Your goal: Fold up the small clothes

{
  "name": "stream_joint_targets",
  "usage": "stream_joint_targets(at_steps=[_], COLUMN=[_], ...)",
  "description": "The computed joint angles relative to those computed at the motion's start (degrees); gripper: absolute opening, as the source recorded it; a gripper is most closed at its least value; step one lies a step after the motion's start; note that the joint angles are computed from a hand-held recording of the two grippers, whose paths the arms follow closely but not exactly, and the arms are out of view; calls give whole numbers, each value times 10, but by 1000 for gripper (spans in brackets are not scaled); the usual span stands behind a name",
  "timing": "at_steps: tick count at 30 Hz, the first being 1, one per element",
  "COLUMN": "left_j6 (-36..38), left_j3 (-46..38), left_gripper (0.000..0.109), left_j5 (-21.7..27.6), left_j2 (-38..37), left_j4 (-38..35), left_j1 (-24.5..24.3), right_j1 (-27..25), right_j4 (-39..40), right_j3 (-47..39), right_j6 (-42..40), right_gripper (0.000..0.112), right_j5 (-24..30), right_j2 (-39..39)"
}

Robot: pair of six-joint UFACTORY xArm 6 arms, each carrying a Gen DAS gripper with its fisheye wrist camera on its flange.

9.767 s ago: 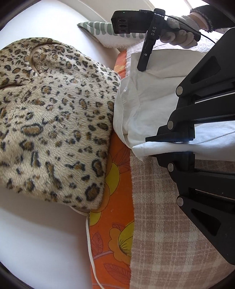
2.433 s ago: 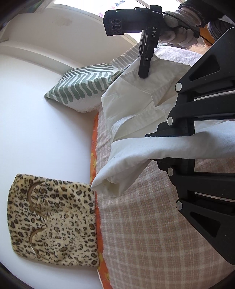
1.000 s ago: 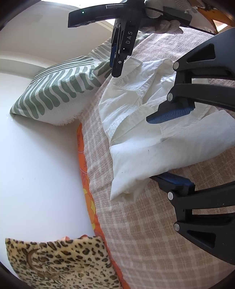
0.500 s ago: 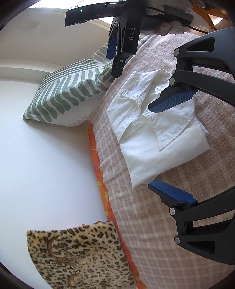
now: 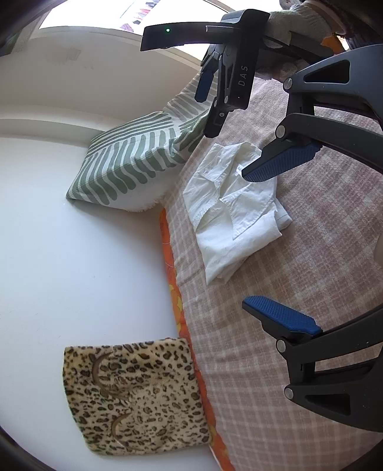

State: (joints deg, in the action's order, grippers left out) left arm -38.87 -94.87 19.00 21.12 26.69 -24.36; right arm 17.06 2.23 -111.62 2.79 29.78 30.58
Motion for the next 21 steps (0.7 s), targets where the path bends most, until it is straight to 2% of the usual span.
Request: stream_joint_targets(at_steps=[4,8,12,15,19,21], left_j6=[-24,-80,-86,-93,-104,-106], left_j3=[54,102,124,143,158,159], left_gripper=[80,83,86,87,96,97], left_j5=[-2,-12,4,-8,-11,-6], left_j2=[-43,-81,-102,-116,-125,-125], left_j4=[37,114,132,124,125,134], left_j1=[1,6,5,8,8,7], right_j1=[11,17,19,19,20,21], right_j4=[-32,-70,-82,-102,-107,-119], right_j3=[74,129,155,157,158,164], right_j6=[38,78,98,116,120,128], right_gripper=[103,103,103,103,103,103], right_j5=[-30,-57,-73,-79,-81,-86], right_j2=[-48,-82,-97,-96,-94,-98])
